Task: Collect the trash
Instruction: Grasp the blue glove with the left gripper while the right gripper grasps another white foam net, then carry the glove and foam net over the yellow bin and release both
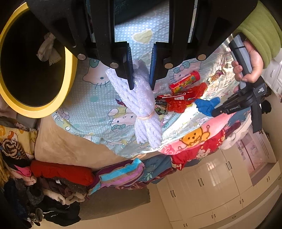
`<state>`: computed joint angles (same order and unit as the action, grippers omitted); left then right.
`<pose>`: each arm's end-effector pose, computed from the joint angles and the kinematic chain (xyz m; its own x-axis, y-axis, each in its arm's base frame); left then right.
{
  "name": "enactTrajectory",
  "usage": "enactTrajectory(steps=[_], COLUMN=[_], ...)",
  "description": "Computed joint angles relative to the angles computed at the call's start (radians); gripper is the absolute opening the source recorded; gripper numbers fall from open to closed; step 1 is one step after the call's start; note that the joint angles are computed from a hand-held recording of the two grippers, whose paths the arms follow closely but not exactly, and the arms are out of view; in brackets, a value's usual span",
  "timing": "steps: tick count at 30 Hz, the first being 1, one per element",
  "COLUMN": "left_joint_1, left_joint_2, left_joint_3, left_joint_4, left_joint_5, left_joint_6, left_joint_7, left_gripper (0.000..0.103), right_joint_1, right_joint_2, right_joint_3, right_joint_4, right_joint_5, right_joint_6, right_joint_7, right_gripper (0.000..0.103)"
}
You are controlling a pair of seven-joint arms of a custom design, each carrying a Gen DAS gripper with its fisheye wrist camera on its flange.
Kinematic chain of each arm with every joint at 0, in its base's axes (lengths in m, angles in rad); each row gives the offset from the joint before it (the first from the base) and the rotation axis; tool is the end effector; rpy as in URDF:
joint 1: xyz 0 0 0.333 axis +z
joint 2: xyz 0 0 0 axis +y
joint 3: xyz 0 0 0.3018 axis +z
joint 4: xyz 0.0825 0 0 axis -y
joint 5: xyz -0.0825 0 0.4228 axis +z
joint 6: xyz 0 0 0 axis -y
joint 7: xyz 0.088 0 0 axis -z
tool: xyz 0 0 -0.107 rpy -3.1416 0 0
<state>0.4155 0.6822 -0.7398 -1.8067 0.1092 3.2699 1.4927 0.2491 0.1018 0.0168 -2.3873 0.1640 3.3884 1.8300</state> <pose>0.7056 -0.1607 0.3233 -0.2106 -0.8871 0.4106 -0.6536 -0.1846 -0.7340 0.5570 0.1328 0.3404 -0.0326 -0.9546 -0.2960 -0.6455 0.2462 -0.7230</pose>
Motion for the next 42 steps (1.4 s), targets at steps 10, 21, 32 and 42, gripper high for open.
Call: enactTrajectory(steps=[10,21,32,42], left_joint_1=[0.138,0.191,0.229,0.240], left_joint_2=[0.011,0.043,0.067,0.099], left_joint_3=[-0.185,-0.289,-0.385,-0.450], left_joint_4=[-0.046,-0.076,-0.119,-0.147], left_joint_5=[0.130,0.209,0.240,0.237], left_joint_6=[0.037,0.022,0.006,-0.025], left_joint_7=[0.006,0.020,0.087,0.177], left_gripper=[0.000,0.000,0.000,0.000], right_joint_1=[-0.003,-0.012,-0.036,-0.078], right_joint_2=[-0.048,-0.102,-0.146,-0.203], right_joint_3=[0.006,0.021,0.041,0.064], right_joint_4=[-0.047,-0.100,-0.148,-0.209], right_joint_5=[0.028,0.108,0.207,0.335], right_joint_6=[0.043,0.077,0.103,0.115], right_joint_7=[-0.016,-0.061,-0.107,-0.164], right_gripper=[0.017,0.017,0.017,0.017])
